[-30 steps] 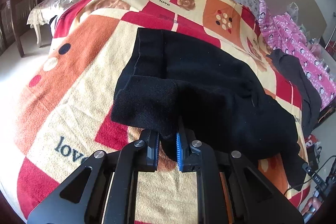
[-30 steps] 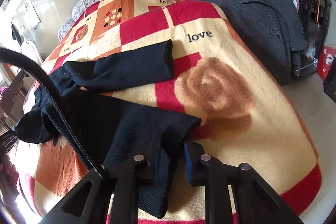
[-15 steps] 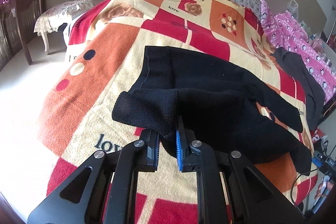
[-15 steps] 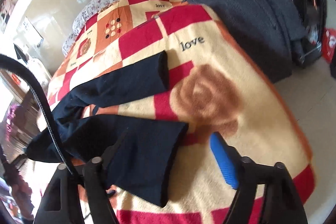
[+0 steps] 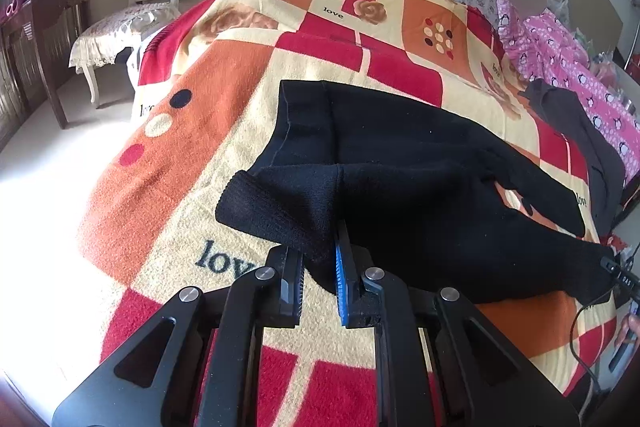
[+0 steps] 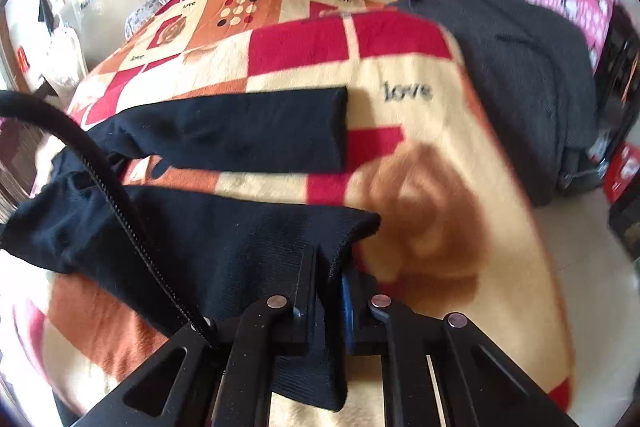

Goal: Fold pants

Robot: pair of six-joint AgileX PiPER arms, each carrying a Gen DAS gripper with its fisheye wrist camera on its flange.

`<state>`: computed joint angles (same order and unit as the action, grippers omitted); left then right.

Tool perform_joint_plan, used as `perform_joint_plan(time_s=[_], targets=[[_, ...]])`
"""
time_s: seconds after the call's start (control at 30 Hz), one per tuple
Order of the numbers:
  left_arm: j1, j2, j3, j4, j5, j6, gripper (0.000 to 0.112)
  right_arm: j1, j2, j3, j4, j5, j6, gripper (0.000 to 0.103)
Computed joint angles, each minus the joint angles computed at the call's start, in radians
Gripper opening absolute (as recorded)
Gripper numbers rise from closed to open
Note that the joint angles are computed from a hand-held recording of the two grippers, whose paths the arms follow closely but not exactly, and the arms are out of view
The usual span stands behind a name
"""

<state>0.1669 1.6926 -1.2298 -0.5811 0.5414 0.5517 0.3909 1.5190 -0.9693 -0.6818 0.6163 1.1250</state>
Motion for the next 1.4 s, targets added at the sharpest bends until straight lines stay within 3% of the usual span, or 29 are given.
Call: perform_joint_plan(time_s=[0.17, 0.27, 0.3, 0.33, 0.4, 0.5, 0.57, 0.67, 0.73, 0.77, 0.8, 0.87, 0.97, 1.07, 1.2, 1.4], targets=[[-0.047, 0.018, 0.038, 0.147, -0.07, -0.116, 0.012, -0.027, 0.074, -0.061, -0.026, 0.085, -0.012, 0.009], [-0.042, 0.039, 0.045, 0.15, -0.074, -0.117, 0.013, -0.082, 0.083, -0.018, 0.001, 0.008, 0.018, 0.011], [-0.035, 0.044, 0.04, 0.136, -0.059, -0.105, 0.014, -0.095, 0.061, 0.006, 0.001, -0.014, 0.045, 0.02], [-0.026, 0.05, 0.032, 0.122, -0.04, -0.091, 0.015, -0.102, 0.046, 0.016, 0.004, -0.013, 0.058, 0.042], [-0.007, 0.046, 0.029, 0.1, -0.017, -0.067, 0.018, -0.11, -0.013, 0.066, -0.018, -0.044, 0.114, 0.064], [0.015, 0.019, 0.042, 0.099, 0.0, -0.058, 0.019, -0.108, -0.096, 0.116, -0.022, -0.106, 0.124, 0.064], [0.024, -0.01, 0.06, 0.105, -0.002, -0.056, 0.028, -0.091, -0.126, 0.12, -0.033, -0.115, 0.122, 0.064], [0.028, -0.063, 0.081, 0.15, -0.034, -0.08, 0.035, -0.103, -0.126, 0.094, 0.105, -0.161, -0.002, 0.064], [0.059, -0.083, 0.057, 0.091, 0.003, -0.027, 0.035, -0.121, -0.105, 0.072, 0.233, -0.207, -0.115, 0.064], [0.073, -0.085, 0.031, 0.067, 0.033, -0.008, 0.044, -0.113, -0.101, 0.064, 0.25, -0.208, -0.126, 0.064], [0.084, -0.082, 0.005, 0.038, 0.061, 0.017, 0.062, -0.107, -0.089, 0.051, 0.259, -0.21, -0.139, 0.064], [0.109, -0.068, -0.046, -0.053, 0.113, 0.091, 0.074, -0.081, -0.055, 0.008, 0.236, -0.194, -0.149, 0.064], [0.106, 0.009, -0.189, -0.048, 0.201, 0.075, 0.074, -0.048, 0.011, -0.082, 0.239, -0.134, -0.21, 0.064], [0.08, 0.109, -0.319, 0.005, 0.227, 0.014, 0.074, -0.054, 0.049, -0.131, 0.283, -0.14, -0.286, 0.064], [0.073, 0.32, -0.595, 0.017, 0.408, -0.064, 0.074, -0.084, 0.1, -0.201, 0.331, -0.137, -0.382, 0.064], [0.068, 0.552, -0.951, 0.009, 0.595, -0.159, 0.074, -0.159, 0.18, -0.313, 0.365, -0.104, -0.515, 0.064]])
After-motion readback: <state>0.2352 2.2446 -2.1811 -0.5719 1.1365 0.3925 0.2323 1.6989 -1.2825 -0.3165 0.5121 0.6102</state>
